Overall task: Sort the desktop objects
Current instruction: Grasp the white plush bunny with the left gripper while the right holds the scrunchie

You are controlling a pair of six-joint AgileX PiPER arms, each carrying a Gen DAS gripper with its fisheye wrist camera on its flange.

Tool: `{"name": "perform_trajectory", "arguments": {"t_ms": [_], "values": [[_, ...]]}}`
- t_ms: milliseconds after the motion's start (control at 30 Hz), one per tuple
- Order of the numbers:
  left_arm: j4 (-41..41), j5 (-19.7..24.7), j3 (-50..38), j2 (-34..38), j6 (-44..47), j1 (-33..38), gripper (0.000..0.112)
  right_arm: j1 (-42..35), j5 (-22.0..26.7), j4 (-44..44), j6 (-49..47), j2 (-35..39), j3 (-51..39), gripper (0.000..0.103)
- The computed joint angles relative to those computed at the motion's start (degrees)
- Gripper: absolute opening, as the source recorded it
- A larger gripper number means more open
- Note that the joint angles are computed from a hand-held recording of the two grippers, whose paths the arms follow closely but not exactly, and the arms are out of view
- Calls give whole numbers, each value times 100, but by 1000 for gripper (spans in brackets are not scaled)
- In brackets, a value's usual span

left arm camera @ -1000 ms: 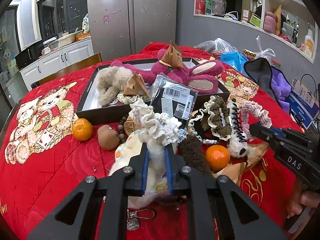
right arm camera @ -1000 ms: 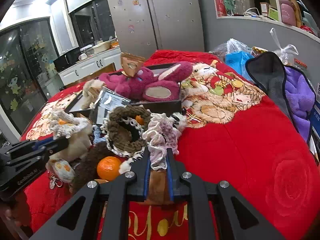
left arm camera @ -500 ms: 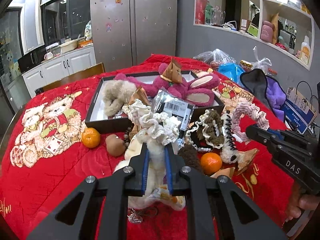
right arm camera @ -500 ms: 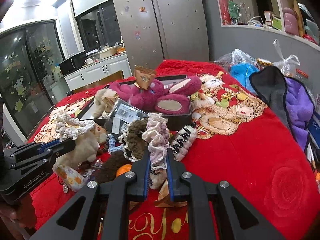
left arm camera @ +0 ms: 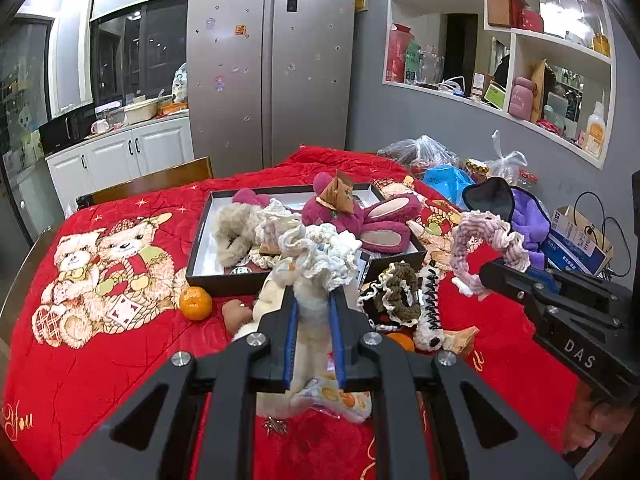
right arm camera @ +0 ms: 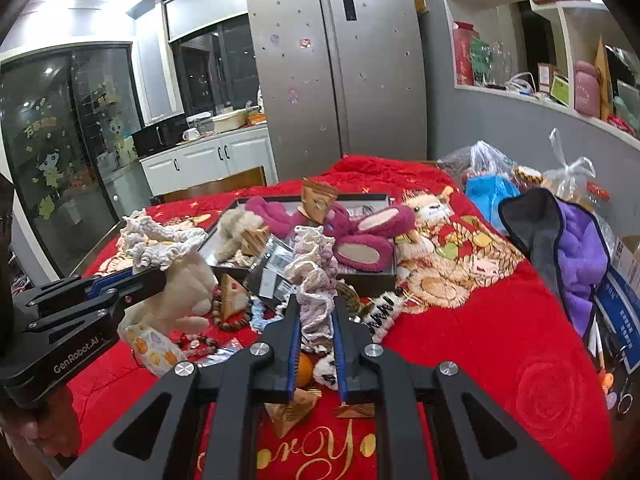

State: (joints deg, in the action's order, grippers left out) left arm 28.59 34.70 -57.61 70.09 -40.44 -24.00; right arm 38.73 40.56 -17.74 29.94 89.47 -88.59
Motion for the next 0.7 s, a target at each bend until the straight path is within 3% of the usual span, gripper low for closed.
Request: {"name": "perform_trajectory", "arguments": {"t_ms": [400,533,600,633,700], "values": [[34,-73,441,304,-129,34,19,117,-15,159,-105,61,-2,14],[882,-6,486,182,-854,-232,21,97,-24,191,-124,36,7,14],[385,-92,402,191,-373,-69,17,98,-34,178,-88,36,14,14],[248,-105,362,210,-256,-20,0,101,-28,198,-108,40,12,14],[203,-118,345,244,-227,15,0,109,-29,203,-122,43,21,14]]}}
